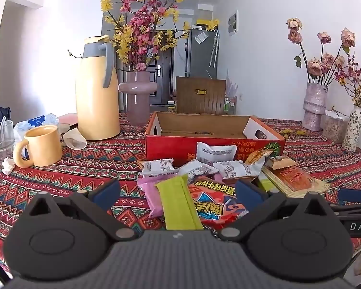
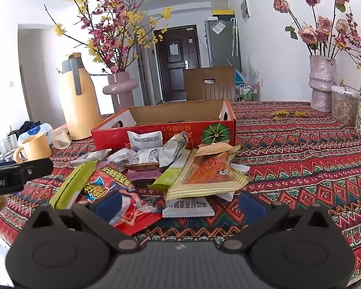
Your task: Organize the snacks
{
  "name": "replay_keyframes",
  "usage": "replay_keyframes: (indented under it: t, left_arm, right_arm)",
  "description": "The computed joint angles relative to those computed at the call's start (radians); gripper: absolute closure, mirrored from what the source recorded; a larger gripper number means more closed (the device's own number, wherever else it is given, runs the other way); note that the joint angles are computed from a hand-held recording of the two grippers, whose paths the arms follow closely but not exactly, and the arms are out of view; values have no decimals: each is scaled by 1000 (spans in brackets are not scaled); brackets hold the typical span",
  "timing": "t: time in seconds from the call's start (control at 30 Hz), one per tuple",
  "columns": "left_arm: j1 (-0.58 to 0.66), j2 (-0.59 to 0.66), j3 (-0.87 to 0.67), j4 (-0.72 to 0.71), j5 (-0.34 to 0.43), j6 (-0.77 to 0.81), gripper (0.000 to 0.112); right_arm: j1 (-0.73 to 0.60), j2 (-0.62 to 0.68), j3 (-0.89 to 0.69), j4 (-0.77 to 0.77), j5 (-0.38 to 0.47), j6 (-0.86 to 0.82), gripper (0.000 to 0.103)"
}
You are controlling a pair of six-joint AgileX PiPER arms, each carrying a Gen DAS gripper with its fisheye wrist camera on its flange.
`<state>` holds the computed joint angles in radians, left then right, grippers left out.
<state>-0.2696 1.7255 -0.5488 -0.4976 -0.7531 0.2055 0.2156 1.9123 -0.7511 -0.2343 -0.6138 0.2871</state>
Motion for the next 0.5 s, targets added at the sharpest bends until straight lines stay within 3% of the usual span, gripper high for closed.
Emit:
replay_keyframes:
  t: [0.3, 0.5]
  left_arm:
    - [40, -15, -23, 28, 58, 4, 9]
    - [5, -1, 1, -3, -8, -2, 9]
  right_arm:
    - [0, -3, -3, 4, 7, 2, 0]
    - [-3, 0, 5, 2, -4, 4, 0]
